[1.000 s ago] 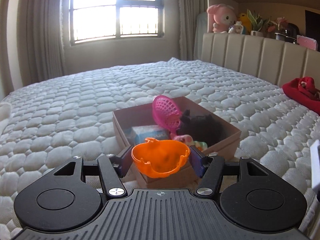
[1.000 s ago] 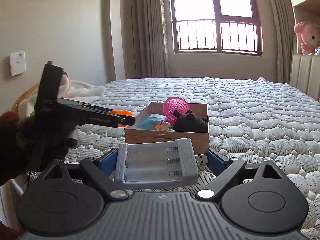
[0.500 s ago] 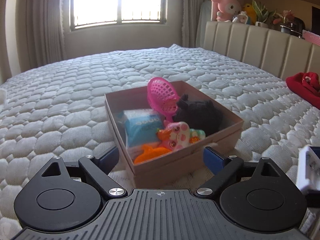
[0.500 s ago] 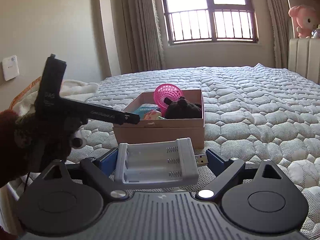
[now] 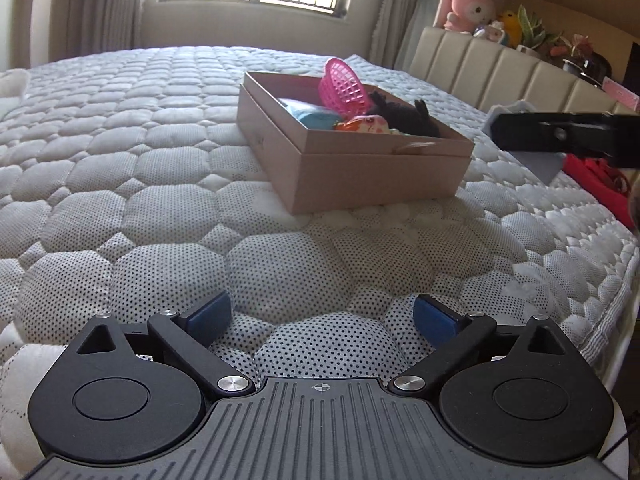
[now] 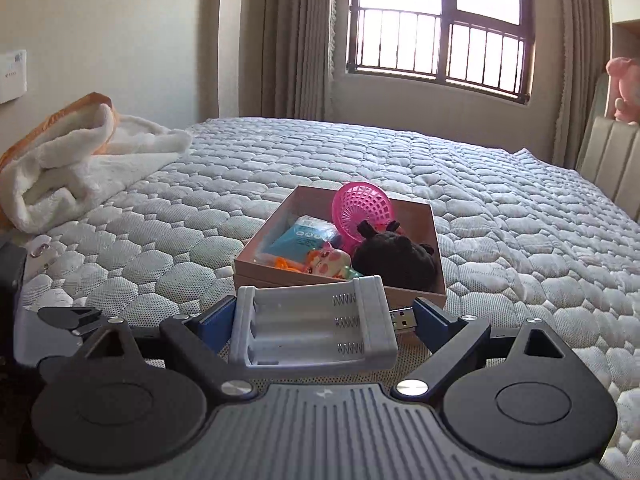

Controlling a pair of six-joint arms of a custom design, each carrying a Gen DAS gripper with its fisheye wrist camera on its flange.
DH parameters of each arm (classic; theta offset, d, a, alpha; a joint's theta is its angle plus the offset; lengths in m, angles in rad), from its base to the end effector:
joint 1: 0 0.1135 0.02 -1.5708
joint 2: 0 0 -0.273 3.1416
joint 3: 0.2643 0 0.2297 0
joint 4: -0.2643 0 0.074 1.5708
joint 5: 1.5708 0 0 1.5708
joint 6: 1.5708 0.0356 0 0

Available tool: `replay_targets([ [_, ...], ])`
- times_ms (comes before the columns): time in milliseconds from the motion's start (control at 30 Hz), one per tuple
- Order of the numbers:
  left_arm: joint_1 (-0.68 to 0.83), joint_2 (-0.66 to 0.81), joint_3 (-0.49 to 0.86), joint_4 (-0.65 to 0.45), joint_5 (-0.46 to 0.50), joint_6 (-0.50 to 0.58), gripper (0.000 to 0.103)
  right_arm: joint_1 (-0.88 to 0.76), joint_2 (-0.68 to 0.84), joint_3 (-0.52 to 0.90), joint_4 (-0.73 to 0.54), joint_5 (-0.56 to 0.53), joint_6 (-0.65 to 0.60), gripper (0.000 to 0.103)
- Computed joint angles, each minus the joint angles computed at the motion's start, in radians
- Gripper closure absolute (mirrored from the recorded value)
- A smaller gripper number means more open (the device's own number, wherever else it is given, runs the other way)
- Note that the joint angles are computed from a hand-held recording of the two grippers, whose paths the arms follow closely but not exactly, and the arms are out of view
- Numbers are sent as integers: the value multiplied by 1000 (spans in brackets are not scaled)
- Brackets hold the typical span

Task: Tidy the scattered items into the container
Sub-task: 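Carry the charger over the pink box with the right tool and release it inside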

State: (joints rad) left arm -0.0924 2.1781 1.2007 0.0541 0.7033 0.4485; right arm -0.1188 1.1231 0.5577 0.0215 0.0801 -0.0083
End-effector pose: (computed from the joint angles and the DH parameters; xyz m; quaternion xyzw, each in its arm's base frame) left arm 0.4067 -0.0608 0.1067 0.3434 0.8284 -0.2685 0.3518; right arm 0.2130 -0.0283 0.2348 0.0677 0.8679 -0.0660 0.4876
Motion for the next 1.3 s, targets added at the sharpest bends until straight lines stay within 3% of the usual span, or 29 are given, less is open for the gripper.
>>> replay_targets([
  [267, 24, 22, -29, 76, 76, -36, 0, 11, 409, 415, -50, 127, 15, 11],
  [567, 62, 60, 14, 49, 180, -80, 0, 15, 875, 997, -222, -4, 252, 11],
  [700, 77, 73, 32, 35, 221, -90, 0, 83, 1056, 1229, -350, 241, 177, 11],
  [867, 93, 92, 60, 5, 264, -98, 0, 91, 1116, 1295, -422, 301, 185, 11],
  [1000, 100, 97, 69, -9, 283, -101, 0, 80, 1142, 1335, -493, 286, 223, 11],
  [1300, 106, 101, 70, 0, 297, -118, 0, 24, 926, 1054, -276, 191, 273, 6],
])
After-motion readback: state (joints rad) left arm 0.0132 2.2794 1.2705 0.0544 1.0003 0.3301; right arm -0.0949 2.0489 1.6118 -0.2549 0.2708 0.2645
